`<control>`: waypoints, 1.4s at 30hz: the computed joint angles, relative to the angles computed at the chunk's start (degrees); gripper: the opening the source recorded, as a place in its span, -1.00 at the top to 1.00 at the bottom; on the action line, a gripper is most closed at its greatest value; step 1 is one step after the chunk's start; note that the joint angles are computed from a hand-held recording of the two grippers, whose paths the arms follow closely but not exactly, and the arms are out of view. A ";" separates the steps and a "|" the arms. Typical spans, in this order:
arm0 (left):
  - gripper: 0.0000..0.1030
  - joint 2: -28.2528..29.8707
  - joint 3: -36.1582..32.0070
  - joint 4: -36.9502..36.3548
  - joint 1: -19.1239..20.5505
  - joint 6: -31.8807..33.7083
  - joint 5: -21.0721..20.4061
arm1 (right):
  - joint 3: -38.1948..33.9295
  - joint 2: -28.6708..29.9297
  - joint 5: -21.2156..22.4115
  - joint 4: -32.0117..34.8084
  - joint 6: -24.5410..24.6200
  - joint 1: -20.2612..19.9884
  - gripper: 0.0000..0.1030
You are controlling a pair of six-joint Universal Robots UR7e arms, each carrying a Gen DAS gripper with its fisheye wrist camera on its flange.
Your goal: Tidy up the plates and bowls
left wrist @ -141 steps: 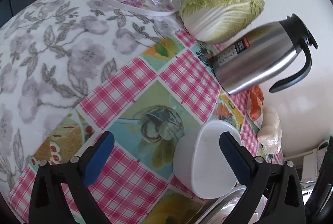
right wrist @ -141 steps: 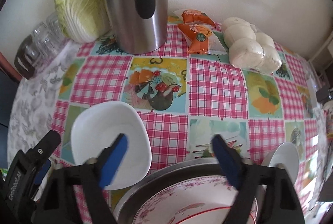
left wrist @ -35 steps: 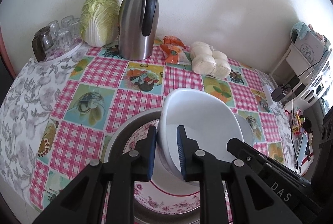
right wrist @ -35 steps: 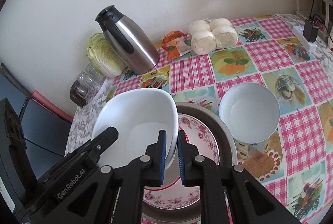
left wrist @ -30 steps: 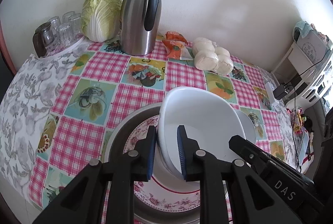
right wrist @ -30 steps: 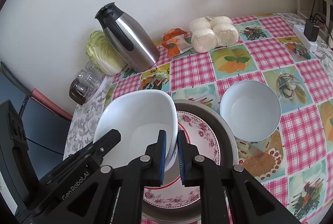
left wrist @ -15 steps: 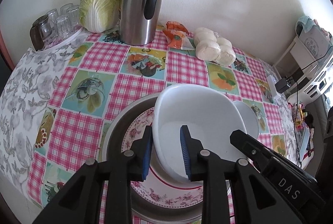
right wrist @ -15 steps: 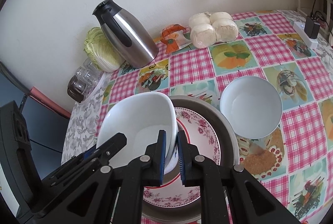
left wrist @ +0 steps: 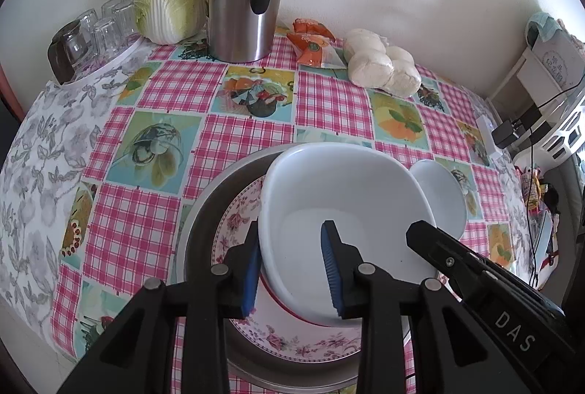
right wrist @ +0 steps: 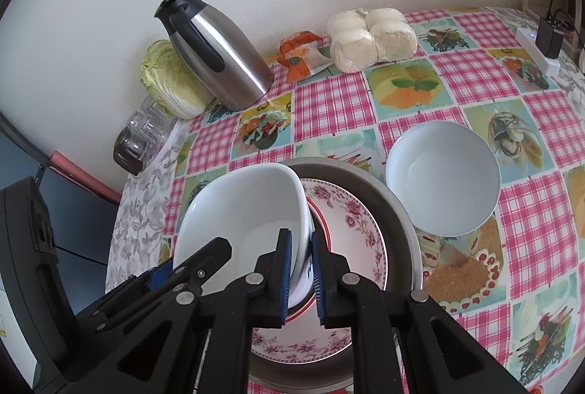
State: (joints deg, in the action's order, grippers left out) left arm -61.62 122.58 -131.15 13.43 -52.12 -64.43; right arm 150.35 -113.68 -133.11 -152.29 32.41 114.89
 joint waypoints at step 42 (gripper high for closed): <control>0.31 -4.44 3.23 -3.65 -1.48 -2.87 5.39 | -0.99 -0.16 -4.32 0.71 1.08 3.95 0.73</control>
State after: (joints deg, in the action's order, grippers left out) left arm -66.06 125.82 -134.80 11.96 -55.00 -59.04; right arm 149.36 -113.84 -137.43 -151.58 33.48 118.85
